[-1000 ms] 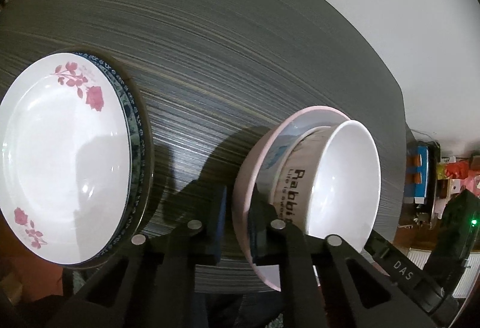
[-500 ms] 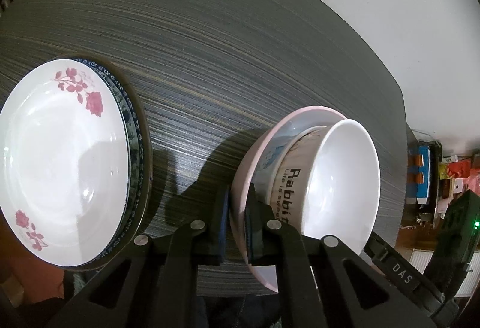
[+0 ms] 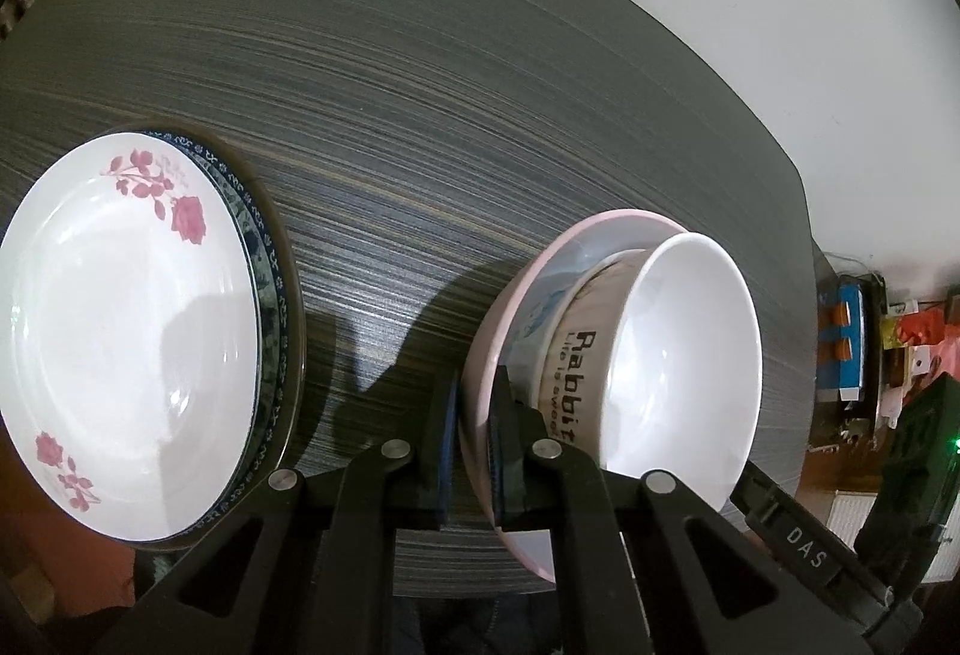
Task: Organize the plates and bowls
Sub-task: 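Carry the nested bowls over the pink-flowered plate stack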
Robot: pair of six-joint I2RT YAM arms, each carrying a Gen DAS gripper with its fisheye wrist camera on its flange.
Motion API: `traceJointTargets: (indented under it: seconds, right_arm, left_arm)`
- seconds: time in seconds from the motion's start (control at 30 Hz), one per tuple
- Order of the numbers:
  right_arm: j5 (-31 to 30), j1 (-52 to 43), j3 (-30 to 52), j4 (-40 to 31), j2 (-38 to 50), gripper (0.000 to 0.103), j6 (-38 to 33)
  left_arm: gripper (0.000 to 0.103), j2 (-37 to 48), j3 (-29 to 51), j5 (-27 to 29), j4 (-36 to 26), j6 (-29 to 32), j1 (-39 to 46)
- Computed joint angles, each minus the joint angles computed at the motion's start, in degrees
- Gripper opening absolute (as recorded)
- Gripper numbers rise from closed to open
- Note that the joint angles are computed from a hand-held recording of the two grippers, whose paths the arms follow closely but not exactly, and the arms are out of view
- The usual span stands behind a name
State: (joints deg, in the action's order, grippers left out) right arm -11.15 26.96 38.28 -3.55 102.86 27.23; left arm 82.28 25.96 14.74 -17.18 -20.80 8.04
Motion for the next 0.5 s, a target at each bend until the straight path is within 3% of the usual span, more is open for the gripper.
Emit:
traceJointTargets:
  seconds: [0.5]
  right_arm:
    - [1.0, 0.7, 0.0, -0.1, -0.9, 0.011, 0.3]
  left_arm:
    - [0.005, -2.0, -0.4, -0.6, -0.6, 0.3, -0.6]
